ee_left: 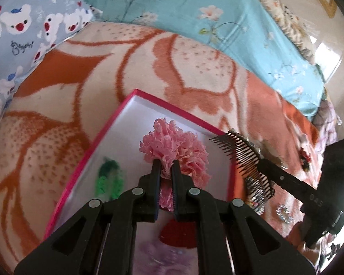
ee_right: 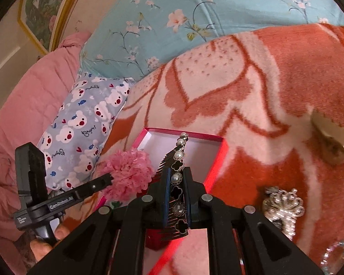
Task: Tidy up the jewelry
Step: 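Lower the pink flower clip and jeweled comb into the box and release both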
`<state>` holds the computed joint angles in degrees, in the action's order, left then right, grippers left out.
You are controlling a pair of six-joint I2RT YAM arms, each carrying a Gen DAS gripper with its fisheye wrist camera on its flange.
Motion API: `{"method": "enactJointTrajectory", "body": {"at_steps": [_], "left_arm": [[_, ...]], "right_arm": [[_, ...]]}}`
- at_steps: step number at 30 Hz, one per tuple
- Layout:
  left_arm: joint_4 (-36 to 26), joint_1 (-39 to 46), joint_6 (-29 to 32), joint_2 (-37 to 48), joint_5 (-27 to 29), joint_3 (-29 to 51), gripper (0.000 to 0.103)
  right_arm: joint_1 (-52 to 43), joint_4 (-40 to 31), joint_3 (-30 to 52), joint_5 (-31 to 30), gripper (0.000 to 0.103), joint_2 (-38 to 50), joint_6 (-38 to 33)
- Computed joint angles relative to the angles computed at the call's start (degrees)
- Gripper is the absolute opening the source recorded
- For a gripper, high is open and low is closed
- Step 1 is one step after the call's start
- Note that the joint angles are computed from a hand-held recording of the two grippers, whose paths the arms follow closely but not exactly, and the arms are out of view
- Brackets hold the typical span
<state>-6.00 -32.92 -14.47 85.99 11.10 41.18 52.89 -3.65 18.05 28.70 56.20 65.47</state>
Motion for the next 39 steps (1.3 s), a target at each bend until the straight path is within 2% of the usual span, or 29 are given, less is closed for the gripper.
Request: {"method": "enactJointTrajectory", "body": {"at_steps": [6,14,25,33,36,37,38,39], "left_arm": [[1.50,1.31,0.53,4.18,-0.30,1.81,0.007],[2.56,2.29,0.67,10.28,-0.34,5.60,0.007],[2.75,3.20,1.15,16.73,-0.52,8.81,0.007],[1.72,2.66,1.58,17.22,-1.78,9.55,0.009],[0.86,2.63,1.55,17.36,-1.88,10.10,0.016],[0.39,2.67,1.65,17.30,-1.79,10.29,0.026],[0.14,2.71,1.71,17.18,-1.80,10.29,0.042],[0.20,2.69,1.71,16.85,-2.05,10.07,0.045]], "right_arm": [[-2.98,10.45,1.61,-2.95,0.010,11.64,-2.34],[-6.64,17.01,2.34,-5.73,0.010,19.45,-4.23],[-9.76,19.72,6.01,-9.84,0.012,29.81,-6.52],[-10.01,17.11,7.57,-9.80,0.015,30.18,-7.80],[-10.51,16.42,7.88,-10.32,0.015,30.09,-7.86],[-10.60,16.22,7.88,-10.53,0.016,29.92,-7.85],[-10.65,16.43,7.80,-10.62,0.018,29.89,-8.00],[-10.71,16.32,7.65,-10.81,0.020,29.50,-8.02]]}}
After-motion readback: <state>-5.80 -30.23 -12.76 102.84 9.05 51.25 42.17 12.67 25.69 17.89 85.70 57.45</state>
